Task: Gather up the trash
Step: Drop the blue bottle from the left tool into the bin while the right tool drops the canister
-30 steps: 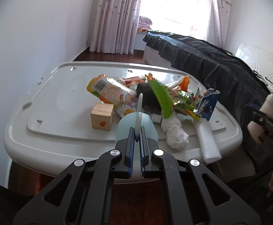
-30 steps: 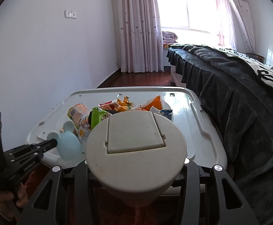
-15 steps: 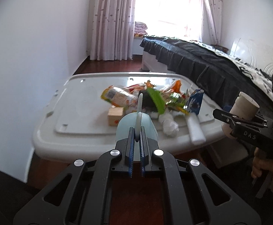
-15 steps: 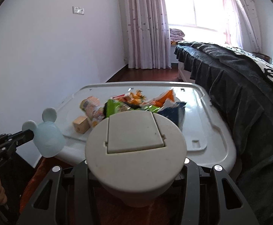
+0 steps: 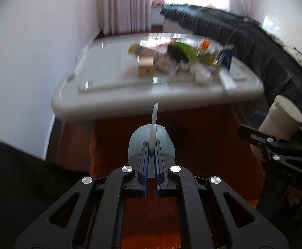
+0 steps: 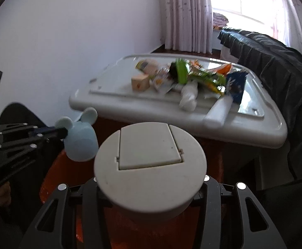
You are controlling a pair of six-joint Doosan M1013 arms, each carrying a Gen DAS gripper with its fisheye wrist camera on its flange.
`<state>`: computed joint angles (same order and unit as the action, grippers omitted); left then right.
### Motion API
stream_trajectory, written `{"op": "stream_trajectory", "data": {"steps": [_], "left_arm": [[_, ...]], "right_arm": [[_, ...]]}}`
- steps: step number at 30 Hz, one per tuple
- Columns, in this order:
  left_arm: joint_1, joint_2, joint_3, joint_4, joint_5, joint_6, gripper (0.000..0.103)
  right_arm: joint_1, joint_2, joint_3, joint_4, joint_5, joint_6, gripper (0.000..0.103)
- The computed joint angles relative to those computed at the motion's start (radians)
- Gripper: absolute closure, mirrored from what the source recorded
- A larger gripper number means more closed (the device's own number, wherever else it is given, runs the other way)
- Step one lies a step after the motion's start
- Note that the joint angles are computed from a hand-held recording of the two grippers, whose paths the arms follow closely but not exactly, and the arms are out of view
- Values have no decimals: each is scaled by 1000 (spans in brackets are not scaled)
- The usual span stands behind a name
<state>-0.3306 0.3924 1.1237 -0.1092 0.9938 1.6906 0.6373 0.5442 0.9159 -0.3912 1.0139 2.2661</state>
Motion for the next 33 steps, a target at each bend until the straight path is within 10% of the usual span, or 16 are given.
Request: {"op": "stream_trajectory", "data": {"steps": [13,15,16,17,33], "left_arm": [[4,92,-75,45,244,-98,96],[-4,109,-96,88,292,-116,63],[-8,116,-109,112,312,-125,31],[-10,114,-107,126,307,-130,26],[-25,123,-136,135,308,-96,24]], "right_arm": [[-2,60,-73,41,135,-4,53],[-2,74,-93,18,185,19,25],[-2,69,-84,13,178,34,25],[-5,64,-77,17,168,45,25],[-58,46,-95,-34,140,191,25]]}}
